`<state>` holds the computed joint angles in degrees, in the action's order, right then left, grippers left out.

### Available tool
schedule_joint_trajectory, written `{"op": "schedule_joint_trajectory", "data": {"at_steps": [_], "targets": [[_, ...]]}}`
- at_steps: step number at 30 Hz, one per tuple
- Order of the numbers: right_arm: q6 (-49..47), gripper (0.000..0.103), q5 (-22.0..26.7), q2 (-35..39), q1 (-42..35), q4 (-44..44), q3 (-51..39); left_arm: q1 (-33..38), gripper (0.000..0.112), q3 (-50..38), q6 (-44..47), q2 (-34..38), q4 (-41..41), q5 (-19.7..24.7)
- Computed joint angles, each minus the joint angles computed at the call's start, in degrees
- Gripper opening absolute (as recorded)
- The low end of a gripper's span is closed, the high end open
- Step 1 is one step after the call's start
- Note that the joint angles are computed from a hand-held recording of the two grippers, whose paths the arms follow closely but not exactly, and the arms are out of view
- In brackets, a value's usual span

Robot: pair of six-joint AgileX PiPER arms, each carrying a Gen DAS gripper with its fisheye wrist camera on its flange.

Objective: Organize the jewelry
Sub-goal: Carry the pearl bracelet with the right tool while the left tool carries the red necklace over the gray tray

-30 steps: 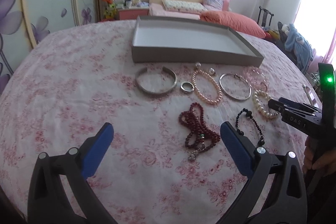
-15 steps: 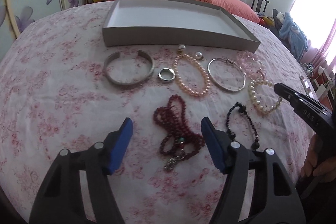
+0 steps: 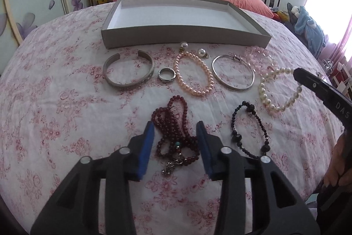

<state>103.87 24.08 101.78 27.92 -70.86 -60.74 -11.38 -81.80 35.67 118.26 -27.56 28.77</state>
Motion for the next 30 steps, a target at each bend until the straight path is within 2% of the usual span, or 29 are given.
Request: {"op": "schedule_joint_trajectory", "data": {"at_steps": [1,2,3,5,10,21,25,30], "targets": [[0.8,0.010,-0.1,-0.2,0.1,-0.7,0.3,-0.5,0.041,0.4,-0.4,-0.1,0.9,-0.9],[1.4,0.010,-0.2,-0.5,0.1,-1.4,0.5,-0.6,0.034,0.7,0.0,-0.1,0.9,-1.5],[2.6,0.010,-0.2,-0.8,0.2,-2.6,0.9,-0.6,0.022,0.9,0.5,-0.2,0.7,-1.9],[4.3,0.010,-0.2,-1.5,0.5,-4.6,1.2,-0.4,0.014,0.9,0.9,-0.1,0.3,-2.1],[7.9,0.010,0.5,-3.1,1.4,-9.4,1.9,1.2,0.009,1.5,5.5,-0.6,-3.9,-1.8],[12.0,0.010,2.1,-5.8,2.7,-16.4,1.7,6.8,0.009,4.7,27.0,-6.4,-27.9,-2.2],[11.6,0.010,2.8,-5.9,3.2,-18.1,0.0,7.7,0.009,4.3,30.4,-8.2,-33.2,-2.4],[11.2,0.010,3.7,-5.4,3.7,-19.9,-1.9,7.6,0.009,2.2,30.5,-9.0,-34.3,-3.1]]}}
